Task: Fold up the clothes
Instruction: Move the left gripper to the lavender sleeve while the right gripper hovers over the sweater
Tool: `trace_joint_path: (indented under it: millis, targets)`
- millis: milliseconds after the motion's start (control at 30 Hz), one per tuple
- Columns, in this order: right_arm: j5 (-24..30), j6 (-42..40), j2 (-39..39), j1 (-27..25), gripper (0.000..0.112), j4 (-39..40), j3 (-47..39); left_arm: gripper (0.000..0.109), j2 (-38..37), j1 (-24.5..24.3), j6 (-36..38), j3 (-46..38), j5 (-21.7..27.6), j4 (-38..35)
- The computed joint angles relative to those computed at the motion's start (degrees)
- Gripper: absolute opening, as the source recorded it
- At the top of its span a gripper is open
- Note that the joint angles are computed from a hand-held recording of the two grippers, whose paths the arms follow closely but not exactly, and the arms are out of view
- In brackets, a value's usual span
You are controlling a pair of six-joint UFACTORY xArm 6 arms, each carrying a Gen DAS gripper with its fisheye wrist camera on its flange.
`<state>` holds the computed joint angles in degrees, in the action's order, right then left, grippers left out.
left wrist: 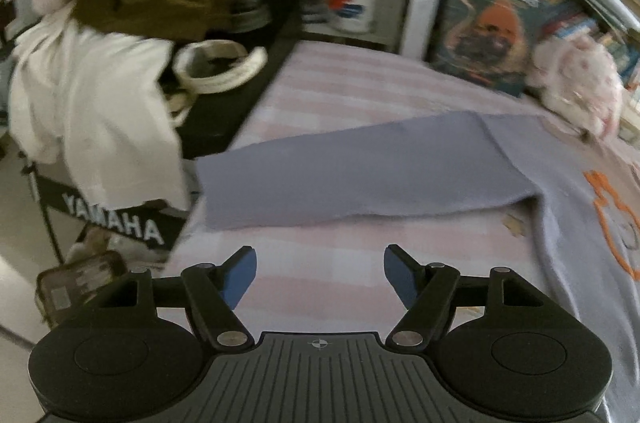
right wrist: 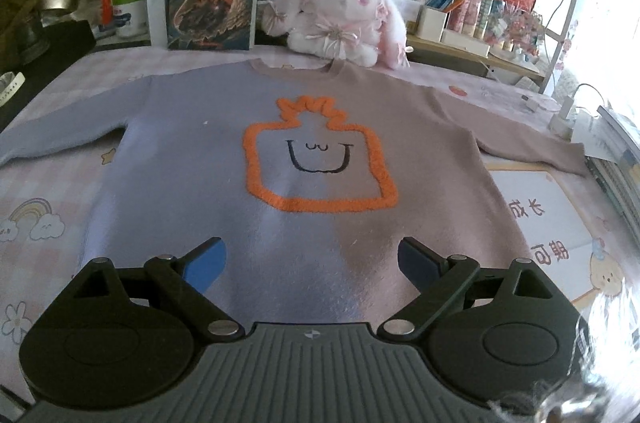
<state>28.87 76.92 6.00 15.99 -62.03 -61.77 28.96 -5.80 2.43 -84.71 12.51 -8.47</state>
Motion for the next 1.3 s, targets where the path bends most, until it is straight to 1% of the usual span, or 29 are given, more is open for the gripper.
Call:
trace_joint_path:
  millis: [100, 133, 200, 267, 300, 333, 433, 533, 600, 667, 733, 900, 933, 1000, 1033, 1067, 1133, 1167, 1200, 1233, 1267, 1300]
  targets:
    - [0.19, 0.36, -0.22, 0.06, 0.093, -0.12, 0.30, 0.072, 0.46, 1.29, -5.68, -0.24, -1.11, 3.64]
    - [0.24, 0.30, -0.33, 0.06, 0.093, 0.07, 0.45, 0.072, 0.65, 1.62, -6.80, -0.29, -1.63, 3.57]
    - [0.35, -0.16, -0.57, 0.06, 0.093, 0.79, 0.80, 0.070, 1.02, 2.11, -7.78, -0.29, -2.93, 1.58]
    - [0.54, -0.77, -0.75, 0.12, 0.093, 1.50, 1.03, 0.068, 1.51, 2.40, -7.25, -0.62, -3.61, -2.62]
    - [0.67, -1.22, -0.78, 0.21, 0.093, 1.82, 1.07, 0.062, 1.81, 2.48, -6.57, -0.96, -3.53, -5.41]
    - [0.79, -1.73, -0.82, 0.31, 0.093, 2.11, 1.07, 0.060, 2.16, 2.54, -5.84, -1.46, -3.19, -8.12]
    - [1.05, -3.28, -0.86, 0.59, 0.093, 2.61, 0.97, 0.056, 3.32, 2.72, -6.43, -2.91, -2.44, -10.28]
    - [1.40, -3.94, -1.07, 0.82, 0.093, 2.44, 1.04, 0.051, 4.63, 2.75, -7.61, -4.30, -2.44, -9.68]
    - [1.73, -4.04, -1.30, 0.96, 0.093, 2.22, 1.20, 0.046, 5.59, 2.85, -9.04, -5.64, -1.39, -8.28]
    - [2.20, -3.78, -1.60, 0.99, 0.093, 2.05, 1.37, 0.045, 6.52, 2.92, -10.57, -6.91, -0.57, -7.08]
    - [2.71, -3.42, -1.93, 1.03, 0.093, 1.89, 1.55, 0.045, 6.95, 2.81, -11.73, -7.39, -0.80, -7.18]
    - [3.87, -2.89, -2.49, 1.12, 0.093, 2.12, 1.88, 0.045, 9.04, 1.97, -10.14, -10.79, 0.12, -14.62]
    - [3.96, -2.97, -2.48, 1.13, 0.093, 2.21, 1.85, 0.045, 9.46, 1.60, -8.45, -11.76, 1.00, -17.83]
    - [4.06, -3.31, -2.41, 1.20, 0.093, 2.41, 1.74, 0.045, 10.07, 0.70, -2.66, -13.59, 3.55, -26.65]
    - [4.04, -3.57, -2.38, 1.21, 0.093, 2.47, 1.67, 0.045, 10.25, 0.21, -1.19, -14.03, 4.12, -28.66]
    - [3.97, -3.74, -2.32, 1.24, 0.093, 2.48, 1.61, 0.045, 10.38, -0.23, -0.89, -14.16, 4.04, -29.06]
    - [3.90, -4.02, -2.22, 1.31, 0.093, 2.48, 1.50, 0.044, 10.72, -0.87, -2.77, -14.05, 2.50, -28.35]
    - [3.93, -4.07, -2.19, 1.37, 0.093, 2.41, 1.47, 0.042, 11.01, -0.94, -3.92, -14.20, 1.92, -28.61]
    - [3.96, -4.05, -2.23, 1.40, 0.093, 2.26, 1.53, 0.036, 11.37, -0.85, -4.92, -14.55, 1.60, -29.53]
    - [3.97, -3.94, -2.35, 1.40, 0.093, 2.12, 1.67, 0.032, 11.82, -0.65, -6.13, -15.05, 1.42, -30.48]
    - [4.01, -3.81, -2.46, 1.39, 0.093, 2.01, 1.81, 0.025, 12.29, -0.30, -7.35, -15.67, 1.58, -31.90]
    - [4.14, -3.59, -2.56, 1.35, 0.093, 2.03, 1.92, 0.021, 12.74, 0.10, -8.51, -16.31, 1.93, -33.60]
